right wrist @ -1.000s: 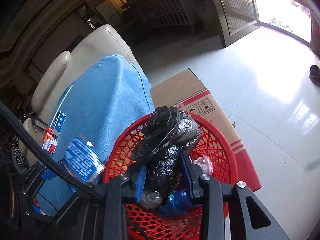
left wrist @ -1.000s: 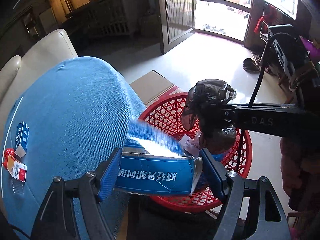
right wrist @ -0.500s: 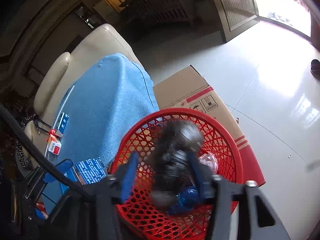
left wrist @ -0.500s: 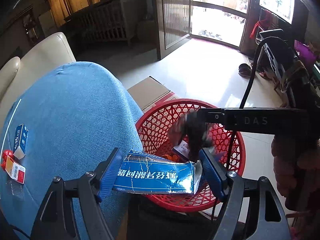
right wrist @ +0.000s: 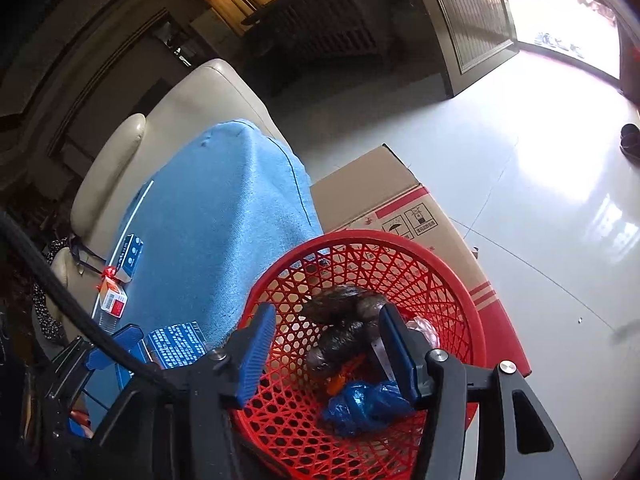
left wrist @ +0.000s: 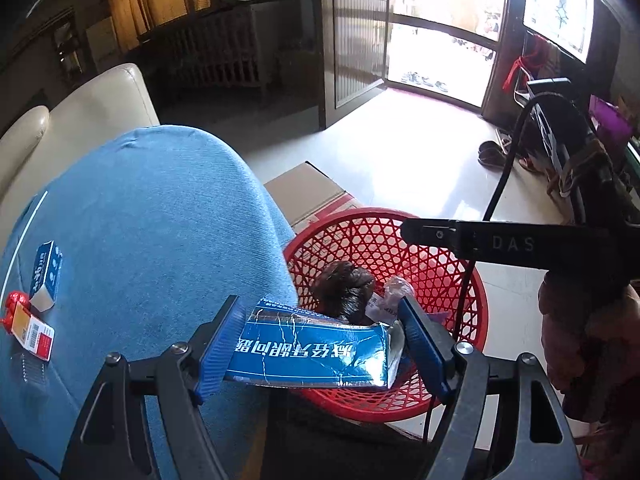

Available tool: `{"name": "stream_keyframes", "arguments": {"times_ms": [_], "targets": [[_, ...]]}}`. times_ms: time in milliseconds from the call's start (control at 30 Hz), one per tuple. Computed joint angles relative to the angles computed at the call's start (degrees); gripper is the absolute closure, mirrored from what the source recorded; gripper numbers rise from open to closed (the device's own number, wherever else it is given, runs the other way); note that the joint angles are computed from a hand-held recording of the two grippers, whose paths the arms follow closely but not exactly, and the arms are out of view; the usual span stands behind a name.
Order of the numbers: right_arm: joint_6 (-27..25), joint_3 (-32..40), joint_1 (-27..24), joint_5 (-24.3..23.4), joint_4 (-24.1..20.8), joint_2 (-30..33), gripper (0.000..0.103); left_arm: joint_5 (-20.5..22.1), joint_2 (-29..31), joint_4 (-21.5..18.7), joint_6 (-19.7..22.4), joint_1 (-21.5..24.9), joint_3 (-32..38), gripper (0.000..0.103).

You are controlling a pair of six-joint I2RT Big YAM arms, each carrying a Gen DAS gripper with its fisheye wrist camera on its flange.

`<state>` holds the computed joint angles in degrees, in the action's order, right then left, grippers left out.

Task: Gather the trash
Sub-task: 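Carry the black bags and blue box to the red basket and release, then move both grippers back over the table toward the remaining items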

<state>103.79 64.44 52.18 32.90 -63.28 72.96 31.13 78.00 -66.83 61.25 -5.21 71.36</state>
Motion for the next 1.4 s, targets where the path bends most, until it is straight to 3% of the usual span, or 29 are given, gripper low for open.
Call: {"name": "stream_keyframes", "arguments": {"times_ms": [300,833,1033,1233,1400], "targets": [[-2.0,2.8,0.2,2.2,-1.5,1.3,0.045,3.0,1.5,-0.5,-2.4,4.0,3.8,0.024],[-9.5,8.9,-0.9,3.4,-0.8,5.4,0.045,4.1,6.3,5.4,-9.7,11.5,9.2,0.024],[-9.3,9.0,-1.0,3.0,-0.8,5.8,0.045,2.6,10.3,3.5,-12.2,13.7,12.8,0.024],[-9.1,7.9,-1.3,3.2,0.4,5.2,0.045,0.4,10.7,2.2,-10.9,13.2,11.6,0.024],[-7.8,6.1,-0.9,3.9,0.7,3.9,0.045,-4.8,10.9,6.2,-13.1,10.4,9.7,0.024]]}}
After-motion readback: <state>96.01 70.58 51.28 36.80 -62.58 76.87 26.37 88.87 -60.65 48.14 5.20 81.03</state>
